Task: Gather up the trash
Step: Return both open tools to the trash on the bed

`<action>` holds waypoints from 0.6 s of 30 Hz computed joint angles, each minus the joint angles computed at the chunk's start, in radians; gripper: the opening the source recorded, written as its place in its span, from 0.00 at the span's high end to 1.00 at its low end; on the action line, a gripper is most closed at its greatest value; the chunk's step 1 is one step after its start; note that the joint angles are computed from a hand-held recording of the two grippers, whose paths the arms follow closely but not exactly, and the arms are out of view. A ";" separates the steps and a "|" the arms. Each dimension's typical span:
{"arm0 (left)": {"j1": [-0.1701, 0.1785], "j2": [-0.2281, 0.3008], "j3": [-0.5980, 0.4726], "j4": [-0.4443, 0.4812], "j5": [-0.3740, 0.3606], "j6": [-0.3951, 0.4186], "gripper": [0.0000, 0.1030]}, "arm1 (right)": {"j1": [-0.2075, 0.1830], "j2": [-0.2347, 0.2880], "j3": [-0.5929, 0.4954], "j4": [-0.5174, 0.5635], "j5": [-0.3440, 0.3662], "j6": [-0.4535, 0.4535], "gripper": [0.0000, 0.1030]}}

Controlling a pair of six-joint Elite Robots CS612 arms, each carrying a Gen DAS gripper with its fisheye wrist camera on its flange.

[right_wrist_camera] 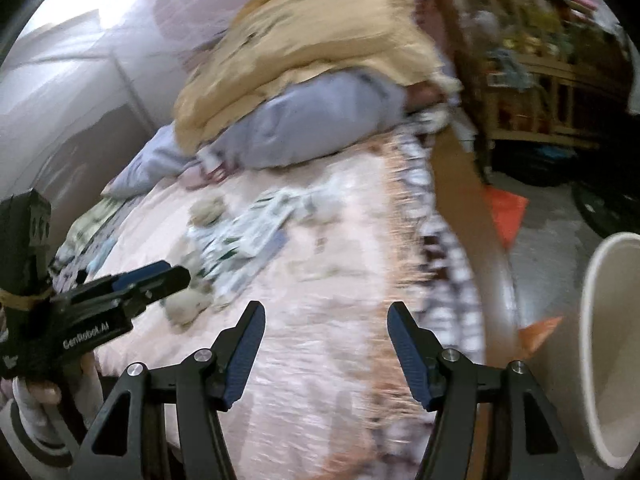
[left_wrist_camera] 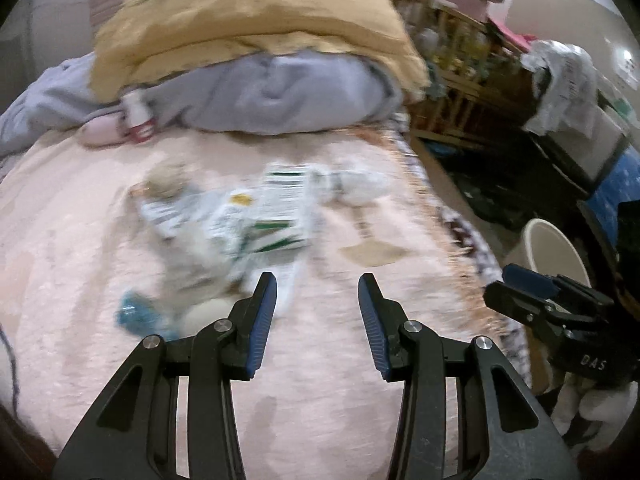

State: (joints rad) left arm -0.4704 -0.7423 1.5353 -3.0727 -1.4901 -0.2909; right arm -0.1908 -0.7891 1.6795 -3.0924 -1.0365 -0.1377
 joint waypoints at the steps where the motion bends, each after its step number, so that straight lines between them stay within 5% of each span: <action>1: 0.006 -0.004 0.008 0.001 0.008 -0.004 0.61 | 0.008 0.002 -0.005 0.012 0.006 -0.013 0.41; 9: 0.080 -0.014 0.042 0.084 0.063 -0.093 0.61 | 0.067 0.024 -0.048 0.088 0.031 -0.094 0.41; 18: 0.125 0.060 -0.031 0.165 -0.026 -0.219 0.61 | 0.105 0.046 -0.091 0.161 0.052 -0.150 0.41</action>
State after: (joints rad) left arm -0.3454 -0.6818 1.5040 -2.9079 -1.5158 -0.5099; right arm -0.0860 -0.7428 1.5885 -2.9311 -0.9844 -0.2873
